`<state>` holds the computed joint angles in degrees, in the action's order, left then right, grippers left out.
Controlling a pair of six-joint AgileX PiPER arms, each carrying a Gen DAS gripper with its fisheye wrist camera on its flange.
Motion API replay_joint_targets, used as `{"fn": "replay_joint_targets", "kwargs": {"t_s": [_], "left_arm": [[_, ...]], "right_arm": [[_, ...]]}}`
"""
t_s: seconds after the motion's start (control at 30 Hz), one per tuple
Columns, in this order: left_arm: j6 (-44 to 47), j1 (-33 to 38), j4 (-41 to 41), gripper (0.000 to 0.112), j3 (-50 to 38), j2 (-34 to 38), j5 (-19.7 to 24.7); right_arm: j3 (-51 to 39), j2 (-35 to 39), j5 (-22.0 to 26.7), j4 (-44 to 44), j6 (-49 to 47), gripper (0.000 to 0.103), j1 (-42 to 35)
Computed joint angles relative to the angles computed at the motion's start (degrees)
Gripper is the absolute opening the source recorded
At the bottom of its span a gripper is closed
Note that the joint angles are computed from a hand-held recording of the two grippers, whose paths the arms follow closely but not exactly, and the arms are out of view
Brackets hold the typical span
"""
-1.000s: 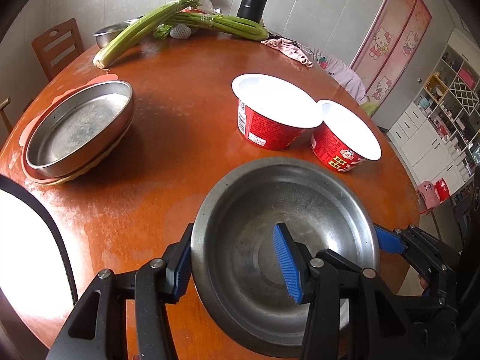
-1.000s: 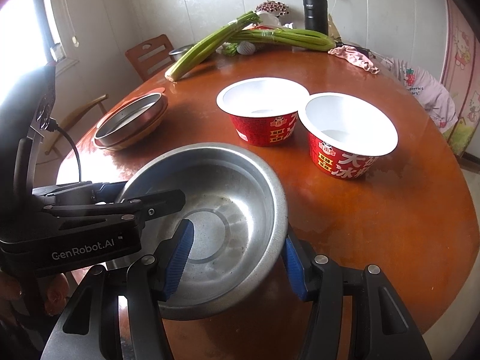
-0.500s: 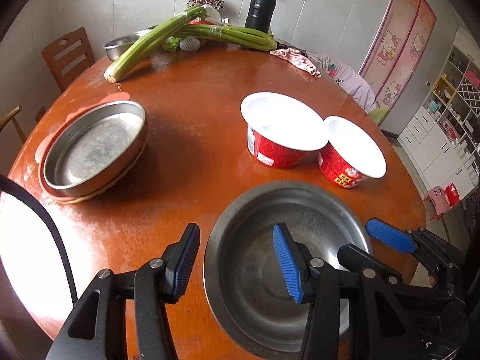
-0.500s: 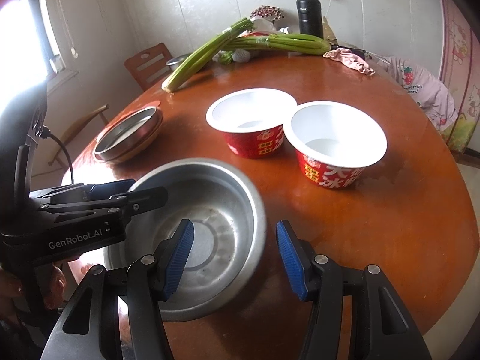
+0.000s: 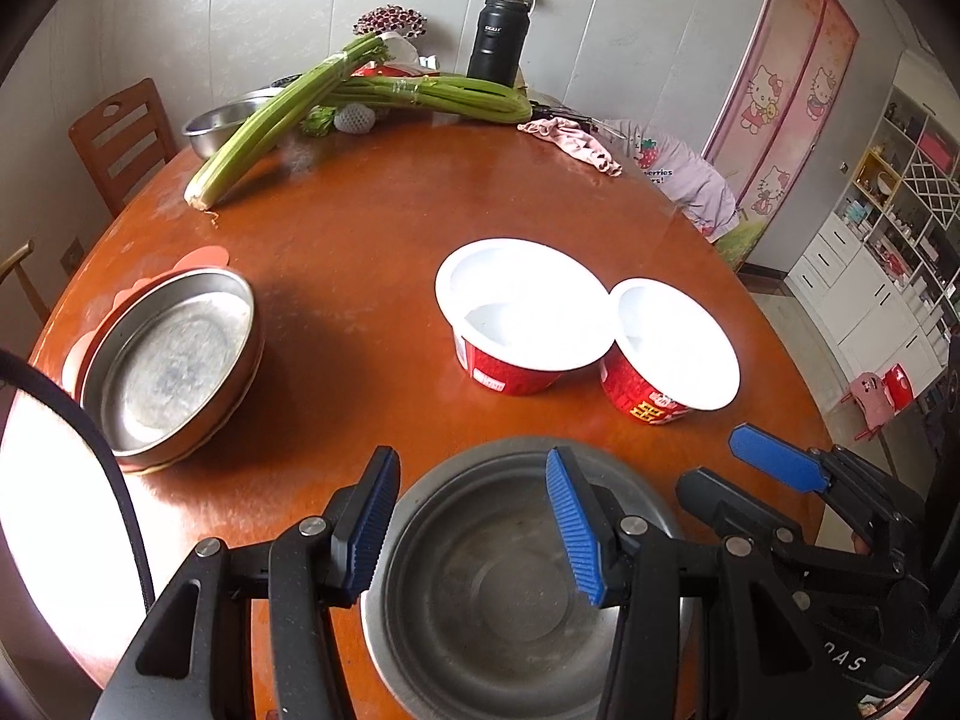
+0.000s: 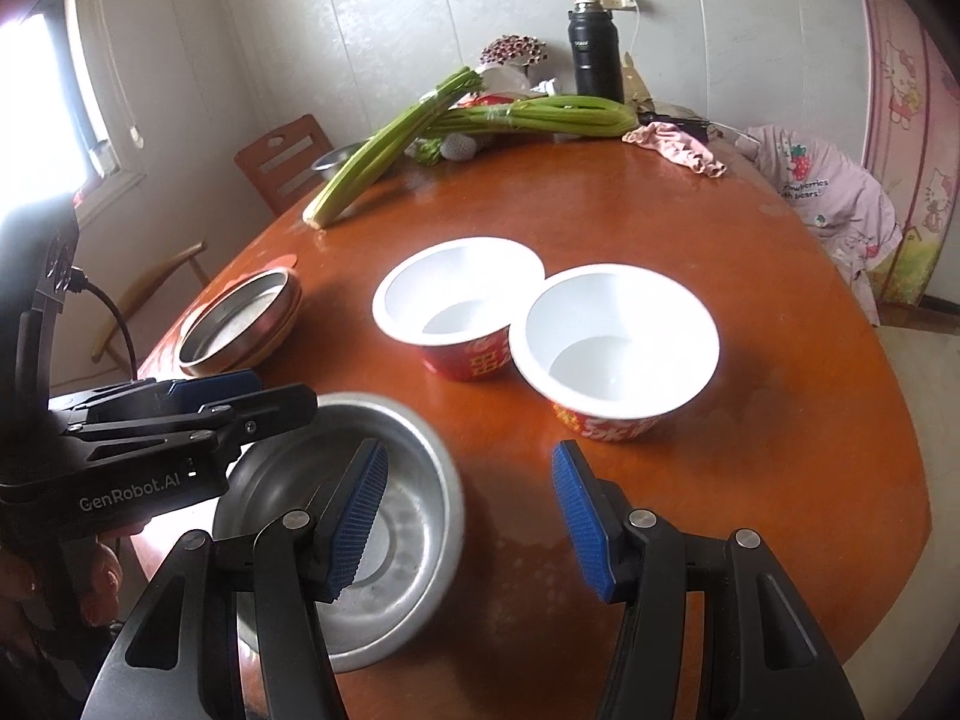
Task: Organize plates and bowls
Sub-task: 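Carry the steel bowl toward the red-and-white bowls and lower it, then open the left gripper to set the steel bowl on the table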
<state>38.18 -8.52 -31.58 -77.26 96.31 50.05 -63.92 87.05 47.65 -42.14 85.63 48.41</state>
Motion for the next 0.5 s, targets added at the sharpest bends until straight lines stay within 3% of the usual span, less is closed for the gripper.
{"fn": "replay_joint_targets", "kwargs": {"t_s": [0.5], "left_arm": [[-2.85,-4.64,-0.52,0.051,-4.94,1.65,3.85]], "right_arm": [[3.3,-5.57,2.47,-0.35,-0.13,0.059,-4.94]]}}
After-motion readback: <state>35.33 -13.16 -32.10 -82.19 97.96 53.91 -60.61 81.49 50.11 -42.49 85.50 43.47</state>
